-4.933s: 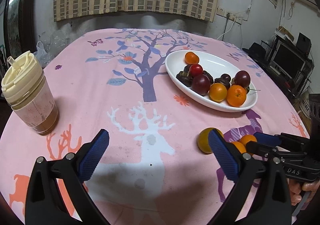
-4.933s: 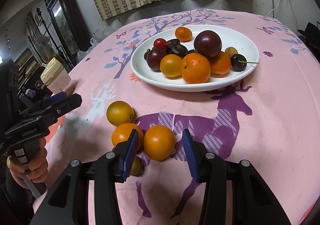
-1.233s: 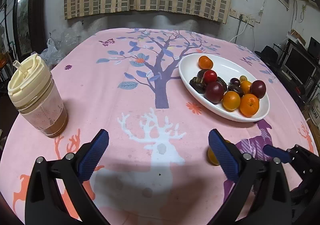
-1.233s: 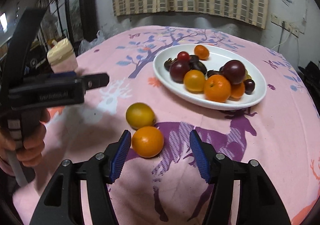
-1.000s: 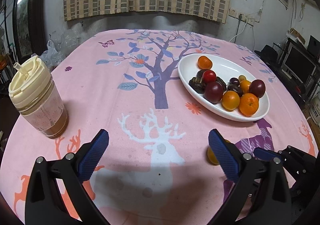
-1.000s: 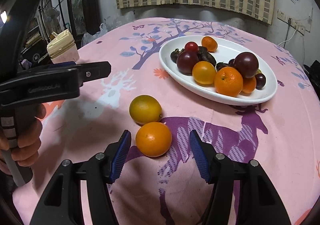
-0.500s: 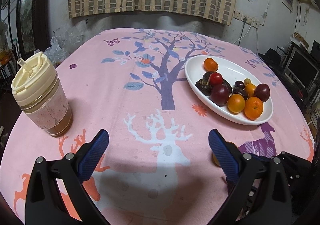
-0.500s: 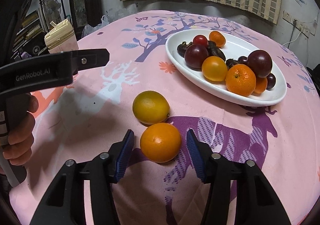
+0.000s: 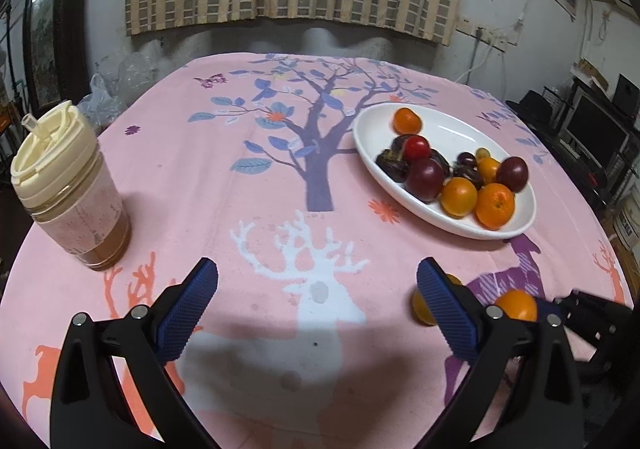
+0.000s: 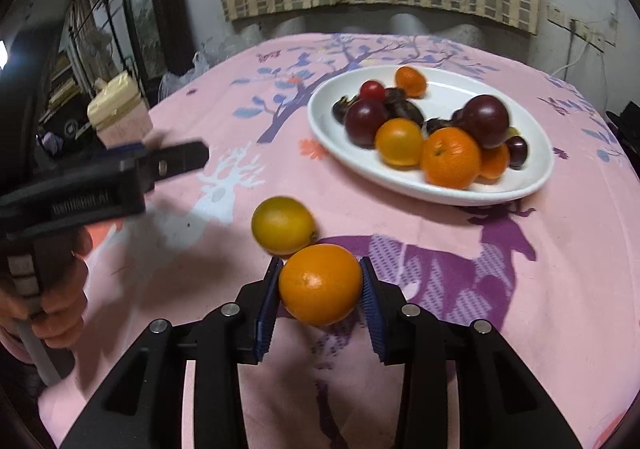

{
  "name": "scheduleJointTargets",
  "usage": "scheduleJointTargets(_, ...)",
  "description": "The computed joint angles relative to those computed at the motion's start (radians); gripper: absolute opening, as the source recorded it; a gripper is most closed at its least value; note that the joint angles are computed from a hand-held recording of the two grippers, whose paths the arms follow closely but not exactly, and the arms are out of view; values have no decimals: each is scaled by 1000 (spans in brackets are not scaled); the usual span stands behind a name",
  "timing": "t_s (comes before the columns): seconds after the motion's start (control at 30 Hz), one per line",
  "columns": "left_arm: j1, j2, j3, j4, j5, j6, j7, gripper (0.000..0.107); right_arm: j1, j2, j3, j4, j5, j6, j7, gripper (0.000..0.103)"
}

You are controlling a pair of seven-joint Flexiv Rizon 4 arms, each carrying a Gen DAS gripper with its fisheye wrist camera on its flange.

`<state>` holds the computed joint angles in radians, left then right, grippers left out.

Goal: Organize fruits
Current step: 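Grasp an orange with the right tool while the left tool grasps a yellow citrus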

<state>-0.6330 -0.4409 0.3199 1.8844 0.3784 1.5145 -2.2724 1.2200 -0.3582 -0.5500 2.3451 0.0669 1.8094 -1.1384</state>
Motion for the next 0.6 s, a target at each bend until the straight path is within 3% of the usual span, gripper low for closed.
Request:
scheduleJointTargets(0.13,29,-12,-64,2,1,21,87,98,6,25,-26,20,33,2,35,39)
scheduleJointTargets(0.2,67,-20,-130,14,-22,45,168,98,3,31,-33,26,43,9,51,39)
scheduleJointTargets(0.37,79,-56,-192,4,-78,57,298,98,42,38,-90,45,75,23,66,39)
scheduleJointTargets(0.53,114,-88,-268,-9,-162,56,402,78,40,38,-92,48,85,24,72,39)
scheduleJointTargets(0.6,94,-104,-250,-23,-192,42,414,74,37,41,-88,51,86,24,72,39)
